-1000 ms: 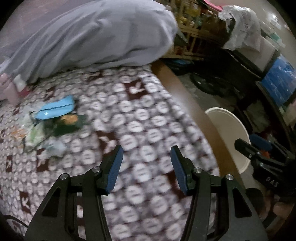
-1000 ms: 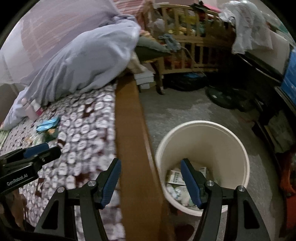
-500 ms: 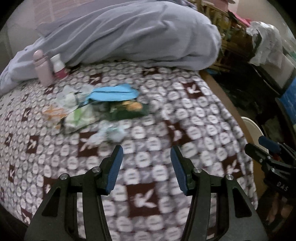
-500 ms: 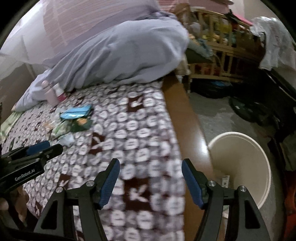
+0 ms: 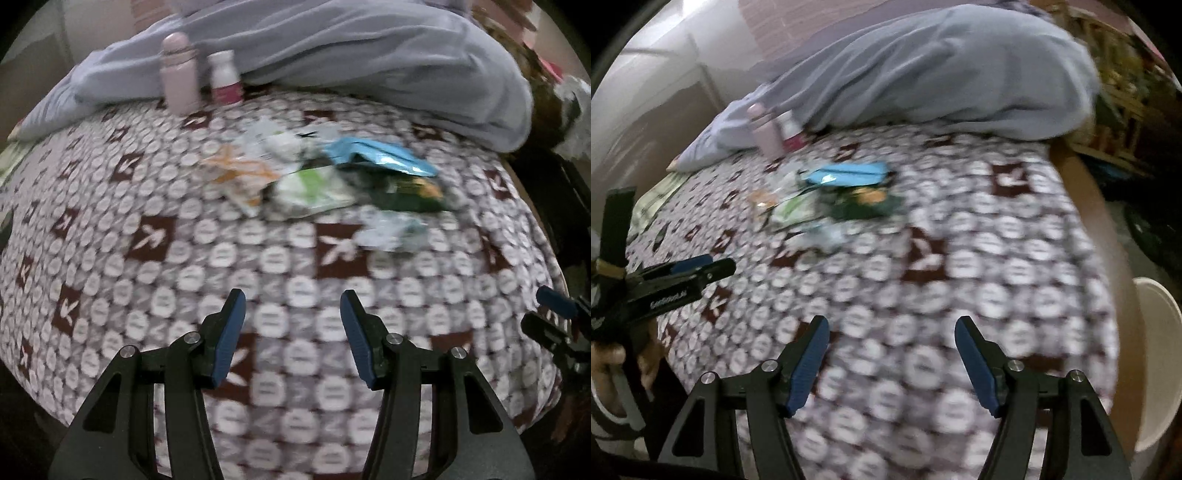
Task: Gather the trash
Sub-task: 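Move both open grippers back to the pile on the blanket, then grasp the white-green wipes packet with left gripper while right grasps clear plastic wrapper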
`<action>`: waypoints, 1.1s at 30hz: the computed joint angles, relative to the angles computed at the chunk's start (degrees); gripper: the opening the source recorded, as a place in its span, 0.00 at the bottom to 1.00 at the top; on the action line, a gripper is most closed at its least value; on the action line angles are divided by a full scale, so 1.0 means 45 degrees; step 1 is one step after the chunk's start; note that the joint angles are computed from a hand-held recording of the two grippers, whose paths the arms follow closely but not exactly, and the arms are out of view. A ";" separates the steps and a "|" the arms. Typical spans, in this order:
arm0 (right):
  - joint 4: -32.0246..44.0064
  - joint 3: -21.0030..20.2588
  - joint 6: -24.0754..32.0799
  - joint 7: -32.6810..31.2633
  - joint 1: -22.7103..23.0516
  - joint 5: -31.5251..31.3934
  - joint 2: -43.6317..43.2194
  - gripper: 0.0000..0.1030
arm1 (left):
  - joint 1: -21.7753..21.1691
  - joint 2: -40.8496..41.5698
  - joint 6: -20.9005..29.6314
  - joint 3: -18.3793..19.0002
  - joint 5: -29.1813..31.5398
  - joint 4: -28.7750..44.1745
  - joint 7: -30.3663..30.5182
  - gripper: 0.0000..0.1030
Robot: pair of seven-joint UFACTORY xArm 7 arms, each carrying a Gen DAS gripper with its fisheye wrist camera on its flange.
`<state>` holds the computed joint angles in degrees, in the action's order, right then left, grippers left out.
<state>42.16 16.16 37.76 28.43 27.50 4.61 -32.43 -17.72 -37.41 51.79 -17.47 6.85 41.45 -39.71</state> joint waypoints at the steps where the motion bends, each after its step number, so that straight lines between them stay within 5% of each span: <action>1: 0.0182 0.0054 -0.0211 -0.0117 0.0031 -0.0040 0.0372 0.66 | 0.0031 -0.0049 -0.0012 0.0155 -0.0049 -0.0107 0.0051 0.50; 15: 0.4396 -0.0009 -0.2583 -0.1059 0.0317 -0.0834 0.7179 0.66 | 0.0629 0.1590 -0.1604 0.1234 -0.0818 0.0264 0.0899 0.50; 17: 0.4563 -0.0130 -0.2530 -0.0808 0.0406 -0.0990 0.7501 0.43 | 0.0622 0.2291 -0.2146 0.1372 -0.1083 0.0498 0.0993 0.50; 20: 0.3939 -0.0278 -0.2957 -0.0999 0.0392 -0.0452 0.6968 0.27 | 0.0681 0.3385 -0.2832 0.1455 -0.1337 0.0875 0.0865 0.50; 28: 0.2237 -0.0527 -0.2687 -0.1541 0.0229 0.0094 0.4635 0.27 | 0.1054 0.5594 -0.3953 0.1260 -0.0143 0.1997 -0.0963 0.50; 33: 0.1830 -0.0592 -0.2568 -0.1646 0.0204 0.0675 0.4274 0.27 | 0.0672 0.5723 -0.4109 0.1512 -0.0341 0.2188 -0.0647 0.19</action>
